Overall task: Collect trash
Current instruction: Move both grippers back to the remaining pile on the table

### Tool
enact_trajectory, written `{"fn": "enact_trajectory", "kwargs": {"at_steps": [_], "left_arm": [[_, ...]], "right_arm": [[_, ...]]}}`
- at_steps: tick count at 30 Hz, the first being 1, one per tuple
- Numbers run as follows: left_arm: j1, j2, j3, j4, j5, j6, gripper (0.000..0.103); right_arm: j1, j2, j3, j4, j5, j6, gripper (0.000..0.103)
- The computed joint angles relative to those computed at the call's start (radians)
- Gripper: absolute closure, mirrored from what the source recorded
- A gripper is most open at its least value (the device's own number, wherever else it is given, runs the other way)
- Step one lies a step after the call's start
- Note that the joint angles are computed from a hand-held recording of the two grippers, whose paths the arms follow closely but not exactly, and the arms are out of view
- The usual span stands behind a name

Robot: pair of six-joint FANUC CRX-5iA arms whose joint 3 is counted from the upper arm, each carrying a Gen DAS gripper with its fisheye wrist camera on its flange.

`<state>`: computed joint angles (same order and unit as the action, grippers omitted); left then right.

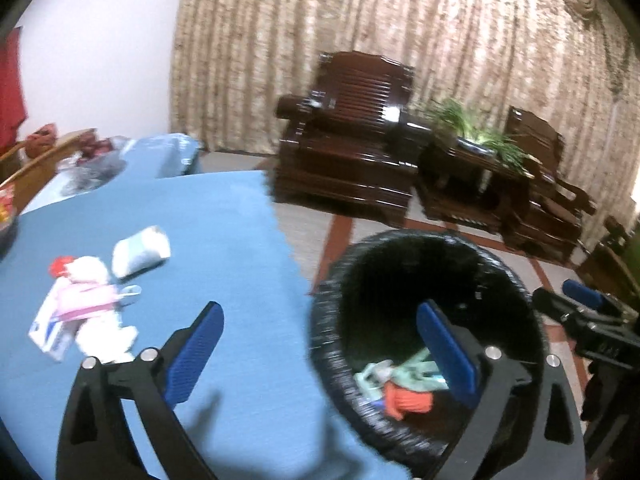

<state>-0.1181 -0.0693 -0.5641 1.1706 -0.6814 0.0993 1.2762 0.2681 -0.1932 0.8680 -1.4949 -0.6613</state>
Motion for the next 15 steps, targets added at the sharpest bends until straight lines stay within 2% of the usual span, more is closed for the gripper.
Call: {"fn": "enact_trajectory", "kwargs": {"at_steps": [15], "left_arm": [[0.213, -0.007, -0.023, 0.017, 0.092, -0.017, 0.008]], "right_arm": [[-0.112, 0.167, 0.215, 0.137, 0.200, 0.232, 0.005]]}}
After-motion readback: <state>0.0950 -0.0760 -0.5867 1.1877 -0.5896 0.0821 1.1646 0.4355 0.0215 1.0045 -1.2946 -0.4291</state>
